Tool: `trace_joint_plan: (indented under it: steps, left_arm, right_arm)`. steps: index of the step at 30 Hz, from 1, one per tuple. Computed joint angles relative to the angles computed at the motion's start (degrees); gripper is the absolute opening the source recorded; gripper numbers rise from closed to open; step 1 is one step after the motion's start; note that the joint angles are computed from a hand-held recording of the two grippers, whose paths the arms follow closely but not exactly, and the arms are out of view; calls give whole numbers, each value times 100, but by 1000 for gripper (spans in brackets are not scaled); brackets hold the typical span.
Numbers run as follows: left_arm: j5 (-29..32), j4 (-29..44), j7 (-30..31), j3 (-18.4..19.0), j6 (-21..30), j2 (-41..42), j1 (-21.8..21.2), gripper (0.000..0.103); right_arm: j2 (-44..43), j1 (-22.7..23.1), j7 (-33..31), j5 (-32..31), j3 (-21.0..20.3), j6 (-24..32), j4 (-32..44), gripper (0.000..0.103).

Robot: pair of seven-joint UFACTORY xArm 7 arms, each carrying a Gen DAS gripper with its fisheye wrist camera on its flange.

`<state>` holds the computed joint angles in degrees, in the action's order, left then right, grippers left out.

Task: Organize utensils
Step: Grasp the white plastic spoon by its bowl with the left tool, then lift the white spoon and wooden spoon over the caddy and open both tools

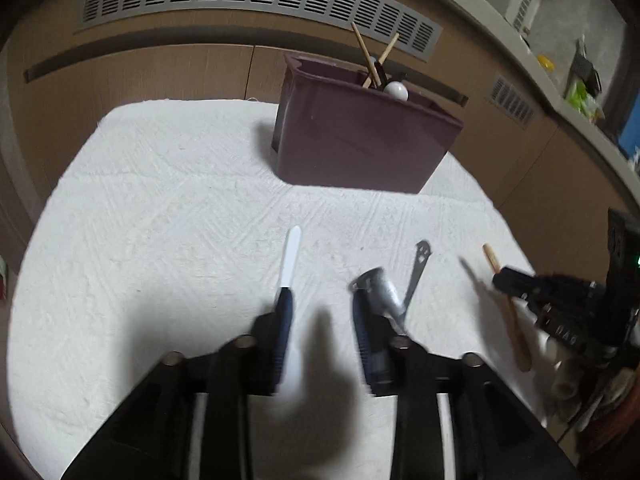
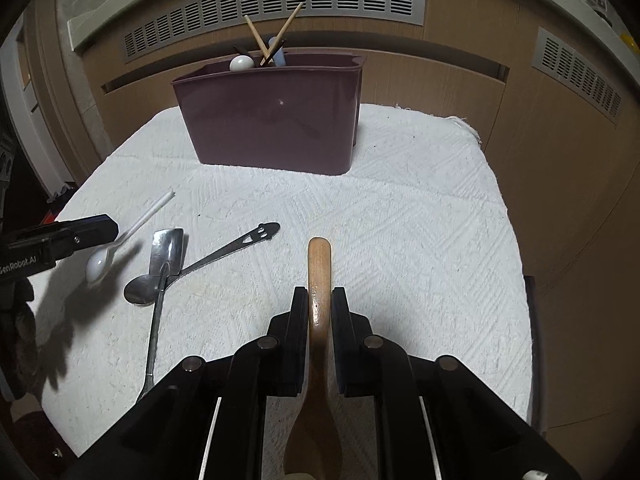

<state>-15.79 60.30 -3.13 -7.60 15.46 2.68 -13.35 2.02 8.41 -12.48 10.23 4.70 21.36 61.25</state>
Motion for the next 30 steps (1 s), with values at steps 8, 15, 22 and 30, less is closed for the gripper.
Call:
trace_joint_plan:
  steps: [8,15,22,30]
  left_arm:
    - [804,-752,19,63,137,-646,48,39]
    - [2106,-607,-1321,49,91,-324,96,39]
    - [2709,-377,-2236,146,4,-176,25,35]
    - [3700,-714,-3004,29,-527,-966,300,35]
  right_arm:
    - [-67,24,-41,57,7,-122,-67,11]
    - [-88,111,155,-196,41,-230,-127,11]
    - [-239,143,308,-296,36,-338,-204,11]
    - [-536,153,390,-286,-11,-491,-320,11]
